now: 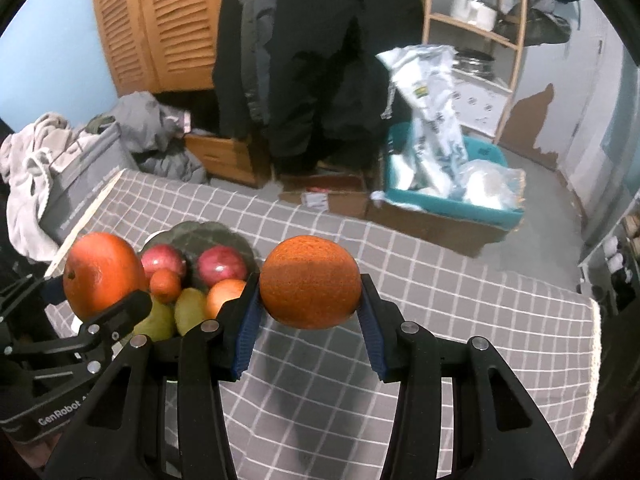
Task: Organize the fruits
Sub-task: 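Lower the orange into the bowl and open the left tool while the right tool releases the tangerine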
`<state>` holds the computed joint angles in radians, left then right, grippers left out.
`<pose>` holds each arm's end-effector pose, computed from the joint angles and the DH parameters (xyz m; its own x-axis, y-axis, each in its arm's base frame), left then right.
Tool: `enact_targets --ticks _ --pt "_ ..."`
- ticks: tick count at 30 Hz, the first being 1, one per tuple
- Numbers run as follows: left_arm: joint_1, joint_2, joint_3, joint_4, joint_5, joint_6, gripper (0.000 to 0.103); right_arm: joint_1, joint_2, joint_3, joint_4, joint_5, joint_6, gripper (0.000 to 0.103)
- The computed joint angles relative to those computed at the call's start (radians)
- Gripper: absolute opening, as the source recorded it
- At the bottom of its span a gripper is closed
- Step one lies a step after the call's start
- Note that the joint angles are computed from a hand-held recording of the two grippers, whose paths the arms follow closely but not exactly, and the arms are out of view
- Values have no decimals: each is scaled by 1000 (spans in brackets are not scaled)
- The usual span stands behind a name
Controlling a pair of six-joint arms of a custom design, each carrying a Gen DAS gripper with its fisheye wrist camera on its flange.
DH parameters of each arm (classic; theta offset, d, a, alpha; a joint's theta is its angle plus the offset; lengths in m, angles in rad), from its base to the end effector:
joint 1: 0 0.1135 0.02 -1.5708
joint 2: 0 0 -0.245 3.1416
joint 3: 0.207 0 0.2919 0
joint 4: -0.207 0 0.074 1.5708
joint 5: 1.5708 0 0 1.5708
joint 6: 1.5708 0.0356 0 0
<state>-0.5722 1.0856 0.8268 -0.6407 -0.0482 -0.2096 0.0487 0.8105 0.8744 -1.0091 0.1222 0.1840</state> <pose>0.2240 -0.1423 0.2293 -0.7512 0.2366 -0.6162 0.3674 0.9254 -0.0925 0.1964 0.0052 0.2805 -0.7918 0.1432 -0.5938 0.1707 0.9853 0.0100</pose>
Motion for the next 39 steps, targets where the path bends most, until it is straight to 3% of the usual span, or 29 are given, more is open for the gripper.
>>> enact_targets --ticks 16,34,36,39 --pt "133 177 -72 59 72 53 68 129 229 -25 148 -15 84 45" --pt "160 320 -37 21 132 56 68 139 314 -33 196 -36 96 45" --pt "153 310 -40 22 130 59 72 140 317 -32 196 -35 100 45" --pt "135 253 -56 36 103 63 89 139 315 -32 196 -36 99 45"
